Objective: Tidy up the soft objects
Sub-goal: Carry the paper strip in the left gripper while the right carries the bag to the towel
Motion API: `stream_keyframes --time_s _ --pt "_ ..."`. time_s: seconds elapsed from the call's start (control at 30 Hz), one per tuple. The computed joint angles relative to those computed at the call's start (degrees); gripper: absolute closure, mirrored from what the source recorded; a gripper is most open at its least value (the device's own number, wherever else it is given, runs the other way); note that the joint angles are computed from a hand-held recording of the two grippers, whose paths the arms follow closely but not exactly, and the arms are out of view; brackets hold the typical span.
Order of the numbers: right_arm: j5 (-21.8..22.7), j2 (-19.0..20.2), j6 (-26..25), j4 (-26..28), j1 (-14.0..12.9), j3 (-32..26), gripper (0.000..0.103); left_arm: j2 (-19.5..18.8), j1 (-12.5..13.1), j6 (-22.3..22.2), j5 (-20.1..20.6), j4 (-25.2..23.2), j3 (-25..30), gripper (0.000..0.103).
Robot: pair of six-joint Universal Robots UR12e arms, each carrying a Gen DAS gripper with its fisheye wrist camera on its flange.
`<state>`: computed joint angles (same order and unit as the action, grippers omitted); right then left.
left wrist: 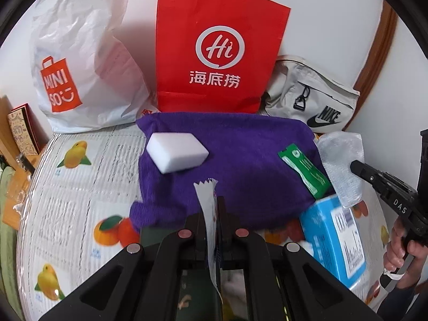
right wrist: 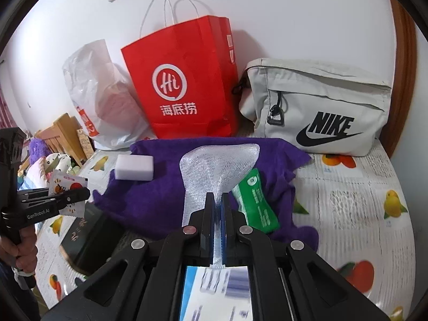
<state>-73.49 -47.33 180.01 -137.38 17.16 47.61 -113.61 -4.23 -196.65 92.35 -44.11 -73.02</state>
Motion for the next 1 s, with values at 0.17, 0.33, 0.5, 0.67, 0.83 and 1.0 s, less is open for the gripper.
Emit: stream_keyframes --time_s 0.17,0.33,0.5,0.67,0.83,1.0 --pt "-1.0 3.8 -0.8 5.2 0.3 -6.6 0.099 -2.3 0.4 0.4 -1.0 -1.7 3.0 0.098" --pt "-1.0 6.8 -1.3 9.5 0.5 -11.6 0.099 -4.5 0.7 0.2 -1.8 -4.5 5.7 0.098" --pt "-1.2 8.9 -2.2 13.5 0.7 -15.2 0.099 -6.3 0.9 0.2 -2.8 -7.5 8.1 0.098" --pt "-1.6 10.6 -2.5 16.5 0.7 -18.2 0.099 -7.6 0.9 0.1 -3.2 -9.2 9.8 0.098" --pt "-1.5 12.5 -2.6 19.6 0.7 -21.8 0.099 -8.6 1.0 -0.4 -2.5 -11.6 11.4 0.098" --pt "-1.4 13.9 -2.5 22.3 0.8 -24.4 0.099 -9.1 1.0 -0.6 -2.5 -12.3 12.2 0.098"
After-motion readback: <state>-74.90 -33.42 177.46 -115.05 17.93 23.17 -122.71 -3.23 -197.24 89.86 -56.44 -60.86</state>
